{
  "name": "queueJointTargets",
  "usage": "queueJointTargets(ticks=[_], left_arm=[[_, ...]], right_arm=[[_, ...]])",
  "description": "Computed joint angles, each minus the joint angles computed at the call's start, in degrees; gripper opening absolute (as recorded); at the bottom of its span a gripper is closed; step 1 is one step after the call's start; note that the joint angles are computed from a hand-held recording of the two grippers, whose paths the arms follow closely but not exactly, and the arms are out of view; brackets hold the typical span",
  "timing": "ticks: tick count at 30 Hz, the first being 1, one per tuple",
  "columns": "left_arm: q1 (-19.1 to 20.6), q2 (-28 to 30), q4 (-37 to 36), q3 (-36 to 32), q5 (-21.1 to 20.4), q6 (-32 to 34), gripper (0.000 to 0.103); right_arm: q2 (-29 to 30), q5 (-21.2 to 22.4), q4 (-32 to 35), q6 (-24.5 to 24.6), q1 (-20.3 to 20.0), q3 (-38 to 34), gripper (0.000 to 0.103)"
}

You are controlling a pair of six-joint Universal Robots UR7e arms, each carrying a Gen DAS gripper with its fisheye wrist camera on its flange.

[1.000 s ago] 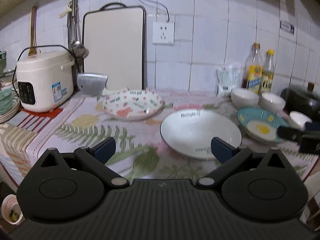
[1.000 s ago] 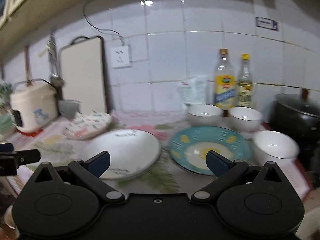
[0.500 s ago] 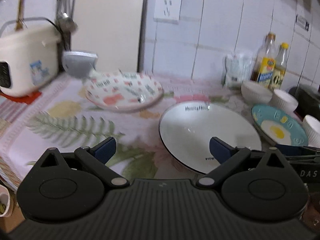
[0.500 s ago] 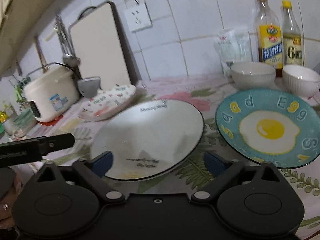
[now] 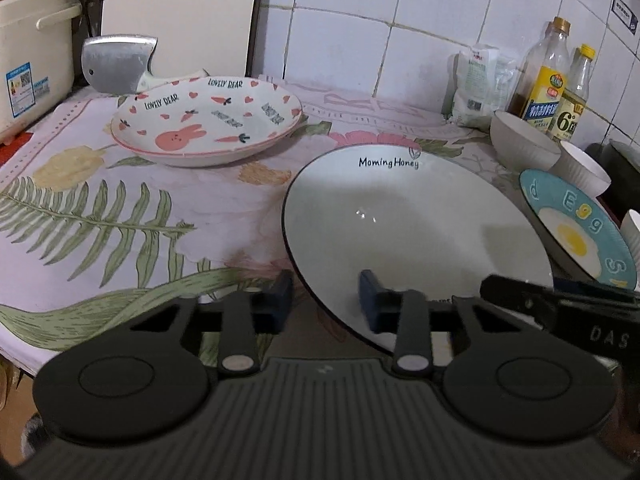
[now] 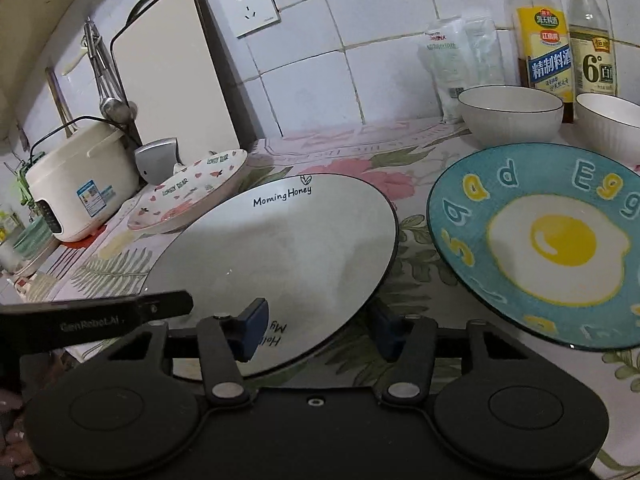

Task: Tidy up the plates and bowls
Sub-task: 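Close both grippers on the white plate rim and lift it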

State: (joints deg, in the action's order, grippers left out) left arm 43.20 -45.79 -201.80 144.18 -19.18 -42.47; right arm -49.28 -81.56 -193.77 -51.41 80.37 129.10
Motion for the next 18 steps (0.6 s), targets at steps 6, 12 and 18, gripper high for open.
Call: queueJointTargets(ticks=[6, 12, 18], left_arm=[[-0.44, 3.40, -5.24, -0.73, 1.85, 0.32, 0.026], [-1.48, 4.56, -2.00, -1.43, 4.60, -2.39, 0.026], [-1.51, 4.56, -6.35, -3.73, 7.02, 7.08, 0.026]], right_arm=[[1.46, -1.00, -2.67, -2.27, 0.35, -0.86, 0.043], [1.08, -0.88, -2.32, -4.29, 0.36, -1.30, 0.037], [0.82, 1.04, -2.86, -4.26, 1.50, -2.20, 0.038]])
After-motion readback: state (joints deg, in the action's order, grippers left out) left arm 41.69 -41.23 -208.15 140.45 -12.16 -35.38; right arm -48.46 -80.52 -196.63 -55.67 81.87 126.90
